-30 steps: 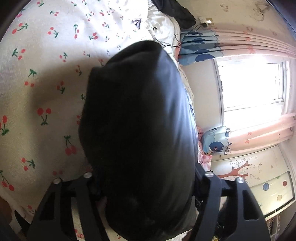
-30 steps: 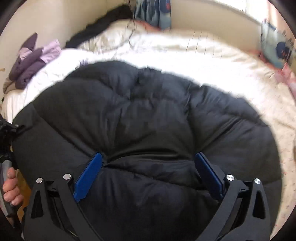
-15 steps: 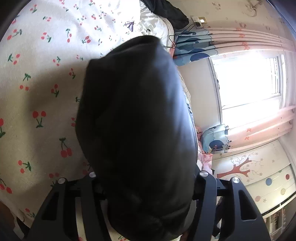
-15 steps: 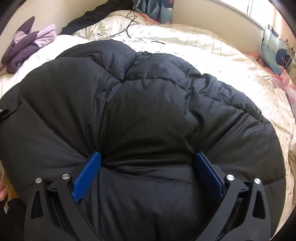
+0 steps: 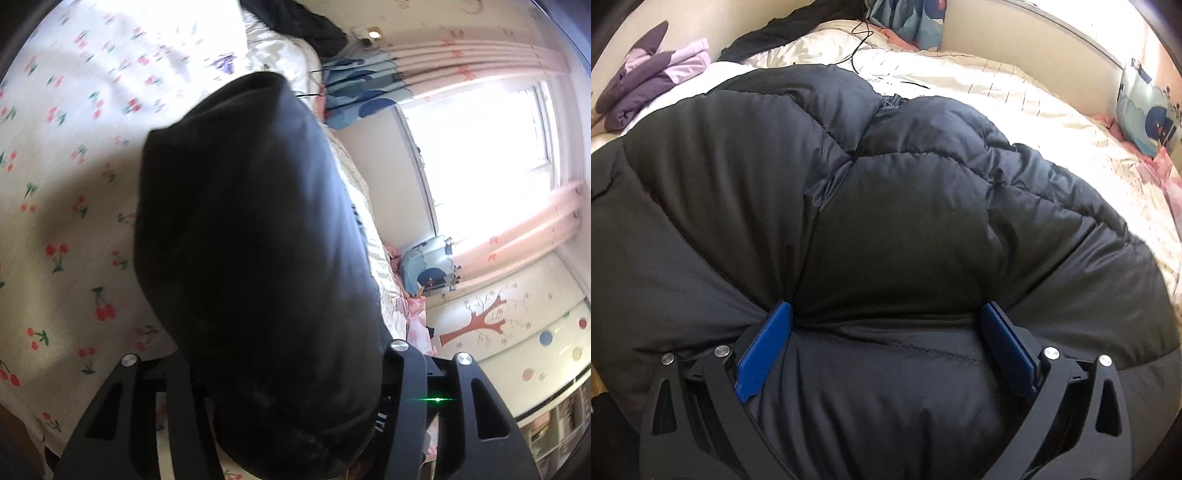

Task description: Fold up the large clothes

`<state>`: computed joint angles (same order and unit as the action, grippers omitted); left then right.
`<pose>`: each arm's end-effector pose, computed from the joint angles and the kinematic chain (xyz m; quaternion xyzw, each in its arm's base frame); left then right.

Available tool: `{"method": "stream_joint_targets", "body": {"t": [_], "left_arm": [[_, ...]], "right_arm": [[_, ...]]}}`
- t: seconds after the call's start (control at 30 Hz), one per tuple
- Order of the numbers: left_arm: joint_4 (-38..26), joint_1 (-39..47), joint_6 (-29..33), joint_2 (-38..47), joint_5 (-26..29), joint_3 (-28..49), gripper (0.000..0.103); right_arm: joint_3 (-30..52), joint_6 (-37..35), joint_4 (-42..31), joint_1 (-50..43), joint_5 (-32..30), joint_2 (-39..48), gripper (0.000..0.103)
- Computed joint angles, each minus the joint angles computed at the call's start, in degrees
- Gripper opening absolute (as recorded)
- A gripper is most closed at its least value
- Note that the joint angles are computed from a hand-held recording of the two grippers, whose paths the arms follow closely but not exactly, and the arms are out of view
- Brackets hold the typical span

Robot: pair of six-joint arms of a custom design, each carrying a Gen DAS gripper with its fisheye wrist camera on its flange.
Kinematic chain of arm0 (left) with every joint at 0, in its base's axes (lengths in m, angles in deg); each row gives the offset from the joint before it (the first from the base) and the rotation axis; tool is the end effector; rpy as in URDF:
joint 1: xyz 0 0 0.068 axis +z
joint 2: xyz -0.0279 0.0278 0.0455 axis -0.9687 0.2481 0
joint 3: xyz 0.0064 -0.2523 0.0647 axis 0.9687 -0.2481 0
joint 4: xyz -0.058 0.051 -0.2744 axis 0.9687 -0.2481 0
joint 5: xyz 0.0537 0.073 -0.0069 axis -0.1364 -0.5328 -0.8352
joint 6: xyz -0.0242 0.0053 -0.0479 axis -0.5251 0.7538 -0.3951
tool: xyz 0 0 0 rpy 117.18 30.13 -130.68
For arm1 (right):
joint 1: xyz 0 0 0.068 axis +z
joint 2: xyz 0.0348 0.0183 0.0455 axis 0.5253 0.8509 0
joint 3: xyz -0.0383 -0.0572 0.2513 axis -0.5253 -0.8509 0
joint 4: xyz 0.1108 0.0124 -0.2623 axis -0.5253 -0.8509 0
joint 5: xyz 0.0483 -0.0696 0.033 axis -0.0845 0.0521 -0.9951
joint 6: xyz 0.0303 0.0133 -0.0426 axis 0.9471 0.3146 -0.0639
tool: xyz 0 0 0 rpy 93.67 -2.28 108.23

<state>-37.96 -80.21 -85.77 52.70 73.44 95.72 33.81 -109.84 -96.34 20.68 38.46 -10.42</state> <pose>0.2275 -0.0357 0.1193 -0.2257 0.8098 -0.4310 0.3280 0.2722 -0.0458 0.1413 -0.1185 0.9490 0.0138 0.2918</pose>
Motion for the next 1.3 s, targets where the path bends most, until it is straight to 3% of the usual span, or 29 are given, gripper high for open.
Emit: {"method": "stream_joint_targets", "body": {"t": [0.3,0.4,0.5,0.67,0.73,0.77,0.83,0.93,1.03,1.1,1.17,1.3], "left_arm": [[-6.87,-12.88,5.54,-6.91,-9.71,6.60,0.042],[-9.54,-20.70,9.25,-4.47,-15.13,12.26,0.042],[-11.34,-27.41,12.37,0.42,-19.31,18.52,0.042],[-14.64,-35.83,17.47,10.14,-23.08,29.95,0.042],[-16.62,-39.28,19.87,15.48,-24.74,35.47,0.042],[-17.28,-40.57,20.68,17.65,-25.32,37.59,0.042],[-19.77,-44.57,23.34,24.58,-27.09,44.42,0.042],[-25.49,-49.88,27.31,35.47,-30.13,55.72,0.042],[-32.47,-54.53,30.95,46.30,-34.08,67.55,0.042],[-35.50,-57.27,33.48,50.79,-37.30,72.71,0.042],[-38.93,-60.10,36.07,54.50,-40.93,77.55,0.042],[-41.79,-63.15,38.14,55.58,-44.27,78.88,0.049]], "right_arm": [[0.24,1.47,1.84,1.69,1.74,2.01,0.097],[0.47,1.73,1.74,2.18,2.19,2.17,0.097],[1.77,-0.60,-0.96,-0.97,-2.01,2.16,0.097],[7.64,-11.38,-17.23,-16.68,-20.13,0.57,0.097],[15.51,-21.05,-31.30,-29.38,-33.15,6.68,0.097],[20.19,-25.41,-37.83,-34.65,-36.86,10.81,0.097],[31.39,-33.21,-50.93,-43.88,-42.16,20.77,0.097],[48.03,-37.02,-63.06,-52.98,-46.23,32.61,0.097],[60.76,-36.19,-67.63,-56.74,-49.43,37.75,0.097],[67.14,-36.32,-70.47,-56.34,-50.22,39.10,0.097],[69.88,-34.41,-68.70,-53.45,-48.21,37.28,0.097],[64.38,-28.17,-57.12,-42.33,-36.46,29.24,0.097]]}}
